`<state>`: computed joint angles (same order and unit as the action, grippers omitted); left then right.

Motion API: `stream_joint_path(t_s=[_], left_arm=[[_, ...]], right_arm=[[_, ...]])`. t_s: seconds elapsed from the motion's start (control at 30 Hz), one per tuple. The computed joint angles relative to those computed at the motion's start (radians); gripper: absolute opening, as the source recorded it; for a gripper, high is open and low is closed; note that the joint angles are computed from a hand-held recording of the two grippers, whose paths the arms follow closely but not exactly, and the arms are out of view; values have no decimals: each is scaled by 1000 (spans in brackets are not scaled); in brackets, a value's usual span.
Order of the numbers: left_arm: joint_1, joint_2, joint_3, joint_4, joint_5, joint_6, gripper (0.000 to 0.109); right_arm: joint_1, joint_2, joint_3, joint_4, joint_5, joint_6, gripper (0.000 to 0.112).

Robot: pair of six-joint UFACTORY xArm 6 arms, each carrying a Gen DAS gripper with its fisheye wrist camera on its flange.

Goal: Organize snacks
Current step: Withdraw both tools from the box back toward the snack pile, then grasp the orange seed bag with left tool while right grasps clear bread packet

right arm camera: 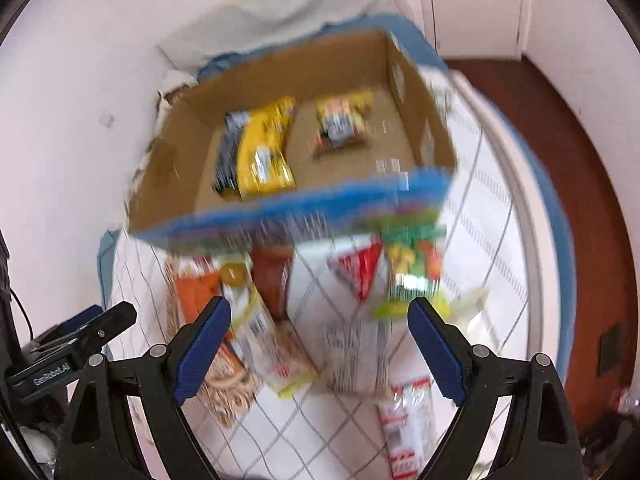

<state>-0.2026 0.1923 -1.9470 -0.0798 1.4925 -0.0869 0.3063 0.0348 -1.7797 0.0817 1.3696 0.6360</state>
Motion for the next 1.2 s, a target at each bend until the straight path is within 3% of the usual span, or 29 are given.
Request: stream_joint_path(t_s=[0.17, 0.27, 0.43, 0.63, 0.73, 0.77, 0.93, 1.03, 1.2], left_arm=[[32, -73, 230, 45, -12, -41, 96], [27, -79, 300, 48, -27, -49, 96], [-69, -139, 419, 198, -137, 147, 96], [-159, -273, 680, 420, -315, 449, 96], [-181, -275, 737, 482, -355, 476, 93], [-183, -270, 739, 483, -358, 473, 86], [-166, -209, 648, 368, -295, 429, 70], [-137, -166, 570, 302, -226, 357, 68], [17, -81, 414, 25, -28, 113, 68]], right_arm=[[63, -28, 126, -2, -47, -6, 91], [100, -19, 153, -22, -58, -23, 77], [130, -16, 169, -19, -37, -54, 74], [150, -61, 245, -20, -25, -37, 74], [160, -82, 288, -14, -28, -23, 74], [165, -85, 296, -16, -26, -21, 74], [181, -91, 309, -28, -28, -8, 74], [184, -85, 301, -29, -28, -3, 74], [198, -9, 210, -17, -16, -41, 74]])
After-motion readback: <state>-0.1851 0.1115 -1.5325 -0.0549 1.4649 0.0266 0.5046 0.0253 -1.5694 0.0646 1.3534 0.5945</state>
